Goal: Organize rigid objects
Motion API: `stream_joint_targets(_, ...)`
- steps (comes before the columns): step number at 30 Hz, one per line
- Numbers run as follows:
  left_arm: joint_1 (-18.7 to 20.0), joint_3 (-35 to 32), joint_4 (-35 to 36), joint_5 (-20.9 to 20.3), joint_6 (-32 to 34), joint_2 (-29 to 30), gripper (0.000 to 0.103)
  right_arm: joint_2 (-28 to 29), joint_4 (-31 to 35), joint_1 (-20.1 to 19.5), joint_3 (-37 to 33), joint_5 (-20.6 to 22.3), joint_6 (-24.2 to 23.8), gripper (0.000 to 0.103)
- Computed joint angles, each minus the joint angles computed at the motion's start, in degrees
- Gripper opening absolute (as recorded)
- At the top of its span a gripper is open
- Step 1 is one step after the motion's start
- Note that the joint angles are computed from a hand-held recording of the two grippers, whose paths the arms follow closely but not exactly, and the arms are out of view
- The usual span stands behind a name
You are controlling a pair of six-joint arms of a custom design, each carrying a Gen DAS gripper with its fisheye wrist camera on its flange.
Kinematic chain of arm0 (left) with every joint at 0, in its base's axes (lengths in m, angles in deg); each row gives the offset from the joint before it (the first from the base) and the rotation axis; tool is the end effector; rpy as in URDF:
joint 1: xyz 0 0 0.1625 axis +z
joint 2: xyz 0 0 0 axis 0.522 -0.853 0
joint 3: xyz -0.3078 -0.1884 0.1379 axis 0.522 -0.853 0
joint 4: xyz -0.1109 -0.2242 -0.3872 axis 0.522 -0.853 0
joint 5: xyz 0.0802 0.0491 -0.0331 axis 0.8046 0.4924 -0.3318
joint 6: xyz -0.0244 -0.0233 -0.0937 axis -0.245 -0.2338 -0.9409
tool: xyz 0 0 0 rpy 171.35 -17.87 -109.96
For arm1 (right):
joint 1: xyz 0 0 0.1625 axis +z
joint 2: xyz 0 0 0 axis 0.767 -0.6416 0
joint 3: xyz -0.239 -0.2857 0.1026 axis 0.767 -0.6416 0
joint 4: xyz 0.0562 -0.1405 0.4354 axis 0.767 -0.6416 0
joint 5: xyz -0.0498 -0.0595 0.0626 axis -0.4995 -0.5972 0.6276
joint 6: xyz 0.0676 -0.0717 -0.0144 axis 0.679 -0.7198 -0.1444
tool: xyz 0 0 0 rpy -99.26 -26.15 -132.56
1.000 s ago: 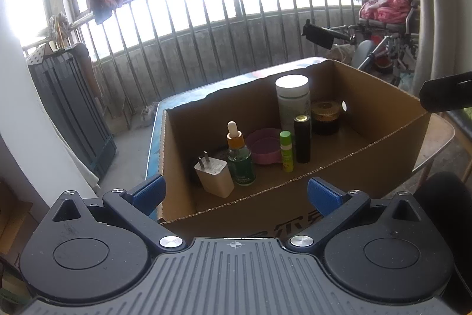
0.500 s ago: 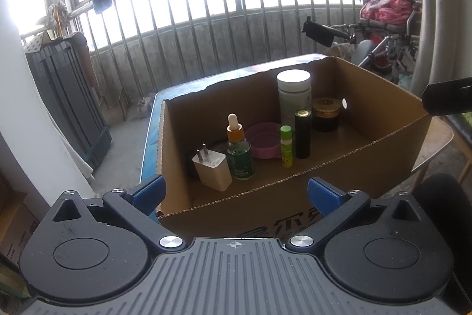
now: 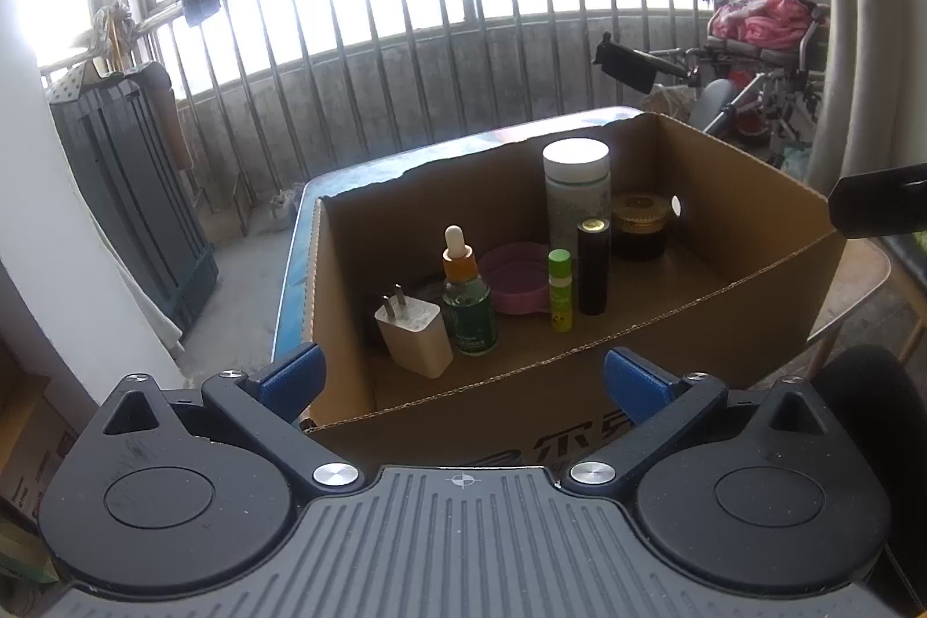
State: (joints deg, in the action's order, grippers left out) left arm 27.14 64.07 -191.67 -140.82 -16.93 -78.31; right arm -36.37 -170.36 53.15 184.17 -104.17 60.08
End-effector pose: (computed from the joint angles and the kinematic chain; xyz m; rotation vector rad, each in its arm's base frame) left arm -0.0282 -0.4121 0.2341 1.0531 2.1151 -0.9429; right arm 0.2120 -0.5022 0.1037 0.3153 -2.3440 1.3757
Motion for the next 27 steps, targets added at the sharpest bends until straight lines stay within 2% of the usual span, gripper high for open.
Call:
stream_joint_targets(5, -0.4, 0.2, -1.8, 1.1, 0.6, 1.0, 0.103, -0.3, -0.1, 0.0, 0.4, -0.2, -0.2, 0.103)
stream_joint_targets(27, -0.2, 0.0, -0.2, 0.4, -1.5, 0.6, 0.103, -0.4, 0.1, 0.2, 0.6, -0.4, 0.4, 0.103)
